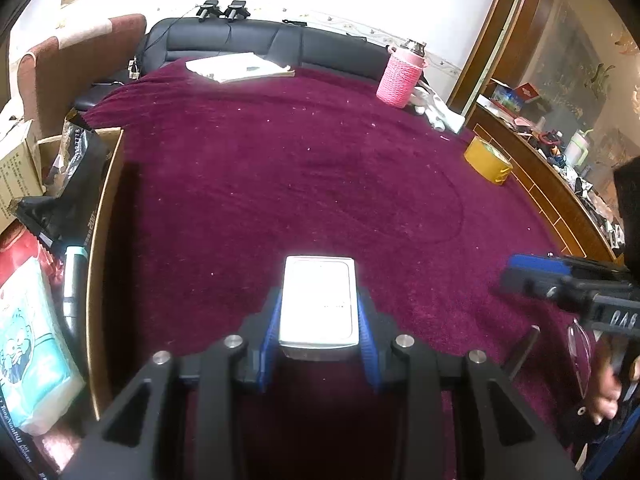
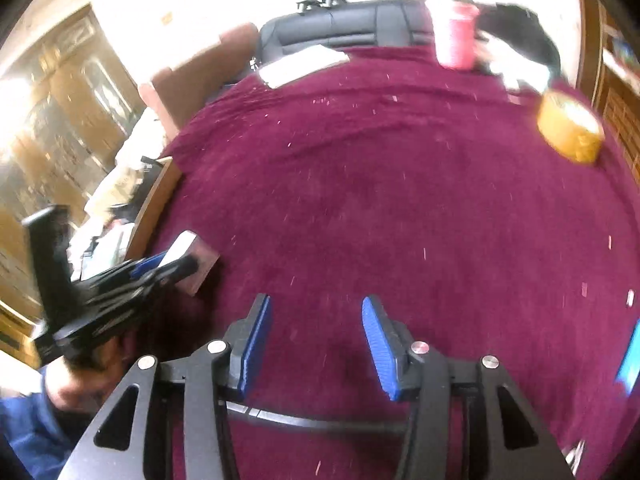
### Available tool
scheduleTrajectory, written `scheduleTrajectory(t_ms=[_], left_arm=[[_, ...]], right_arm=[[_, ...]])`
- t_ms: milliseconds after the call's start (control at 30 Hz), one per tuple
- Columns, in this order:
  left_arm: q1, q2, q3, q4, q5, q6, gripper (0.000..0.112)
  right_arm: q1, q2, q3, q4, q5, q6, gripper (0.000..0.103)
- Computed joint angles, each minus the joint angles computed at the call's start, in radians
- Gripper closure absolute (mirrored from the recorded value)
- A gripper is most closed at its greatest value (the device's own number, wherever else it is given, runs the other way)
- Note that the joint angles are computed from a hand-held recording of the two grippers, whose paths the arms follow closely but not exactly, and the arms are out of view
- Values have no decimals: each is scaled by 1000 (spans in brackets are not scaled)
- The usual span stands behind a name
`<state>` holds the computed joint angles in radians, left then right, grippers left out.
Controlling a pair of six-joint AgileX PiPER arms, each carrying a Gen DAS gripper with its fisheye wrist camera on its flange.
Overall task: Organize objects
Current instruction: 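Grasp the black marker from the table with the right gripper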
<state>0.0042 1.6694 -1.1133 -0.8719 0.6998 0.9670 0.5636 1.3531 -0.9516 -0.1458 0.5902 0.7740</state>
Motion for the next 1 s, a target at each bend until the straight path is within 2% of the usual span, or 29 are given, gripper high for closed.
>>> scheduleTrajectory(t_ms=[100, 167, 233, 367, 467, 533, 567, 600, 700, 767, 867, 1000], left_arm=[[3, 2, -2, -6, 7, 5, 78], [2, 1, 0, -7, 5, 6, 78], [0, 2, 1, -11, 1, 11, 78], [-4, 5, 1, -15, 5, 17, 78], [4, 8, 1, -28, 16, 26, 78], [1, 10, -2, -25, 18, 21, 78], [1, 9, -2, -25, 16, 21, 78], [1, 10, -3, -26, 17, 22, 78], [1, 8, 0, -28, 16, 23, 78], [0, 10, -3, -24, 17, 20, 78], [-1, 9, -3, -22, 15, 19, 78], [-8, 10, -3, -12, 5, 15, 78]], right_arm=[[43, -134, 121, 32, -23, 143, 49], [35, -184, 203, 153, -81, 138, 45], [12, -171, 237, 248, -80, 108, 45], [-26, -123, 244, 316, -127, 89, 45], [-16, -22, 154, 236, -94, 141, 46], [11, 62, 64, 101, -53, 234, 47], [25, 91, 38, 47, -46, 265, 52], [40, 140, -15, 3, -15, 275, 66], [116, 252, -154, -155, 105, 335, 82], [161, 284, -198, -213, 166, 335, 83], [201, 266, -185, -247, 224, 363, 82], [269, 234, -130, -312, 256, 442, 79]])
